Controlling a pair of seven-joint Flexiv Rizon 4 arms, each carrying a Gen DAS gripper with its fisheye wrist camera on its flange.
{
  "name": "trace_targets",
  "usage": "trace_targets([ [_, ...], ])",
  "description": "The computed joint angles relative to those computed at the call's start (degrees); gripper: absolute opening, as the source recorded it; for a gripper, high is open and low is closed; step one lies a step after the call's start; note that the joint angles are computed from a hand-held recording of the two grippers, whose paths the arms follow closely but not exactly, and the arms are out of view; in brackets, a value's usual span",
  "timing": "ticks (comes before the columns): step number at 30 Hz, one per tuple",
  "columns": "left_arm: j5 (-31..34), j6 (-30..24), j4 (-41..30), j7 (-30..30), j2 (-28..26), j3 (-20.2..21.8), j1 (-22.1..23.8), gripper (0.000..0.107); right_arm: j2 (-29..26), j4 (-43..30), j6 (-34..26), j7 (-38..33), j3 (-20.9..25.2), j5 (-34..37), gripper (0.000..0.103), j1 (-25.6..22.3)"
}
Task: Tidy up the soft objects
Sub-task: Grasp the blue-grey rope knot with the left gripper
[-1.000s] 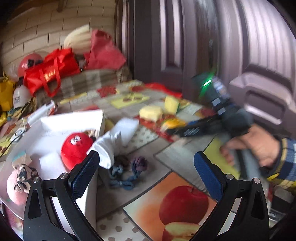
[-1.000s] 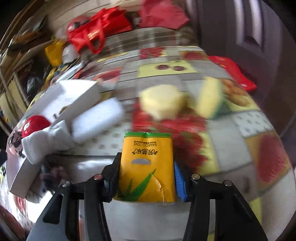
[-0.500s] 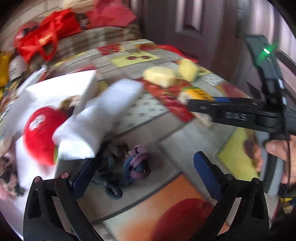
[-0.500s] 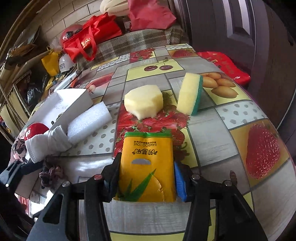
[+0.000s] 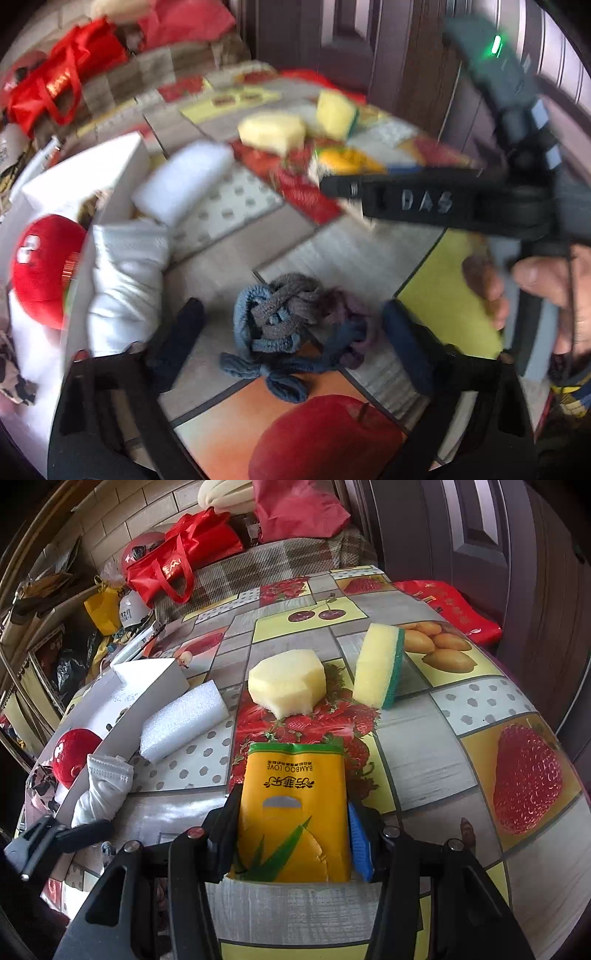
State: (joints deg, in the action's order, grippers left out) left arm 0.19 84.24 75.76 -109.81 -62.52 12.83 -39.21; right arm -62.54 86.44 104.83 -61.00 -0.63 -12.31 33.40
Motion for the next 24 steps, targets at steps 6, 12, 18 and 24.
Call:
trace_targets([
  [6, 1.27, 2.27, -0.25, -0.30, -0.59, 3.67, -3.00, 0.031, -0.13, -0.18, 0.35, -1.34, 0.68, -1.10, 0.049, -0.19],
  [12, -1.80, 13.86, 4.85, -4.73, -0.68, 11.41, -8.28, 0.031, -0.21, 1.87, 8.56, -1.58, -1.71, 3.73, 0.049, 1.64],
  [18, -12.05, 23.25, 9.63, -5.38, -4.67, 25.82, -19.05, 0.031, -0.92, 4.14, 19.78, -7.88, -10.24, 18.81, 0.049, 11.03],
  [24, -19.07, 29.13, 12.90, -3.61, -6.64, 29.39, -22.40, 0.031, -2.63, 2.63, 23.26, -16.58, -16.37, 31.21, 0.049, 18.66],
])
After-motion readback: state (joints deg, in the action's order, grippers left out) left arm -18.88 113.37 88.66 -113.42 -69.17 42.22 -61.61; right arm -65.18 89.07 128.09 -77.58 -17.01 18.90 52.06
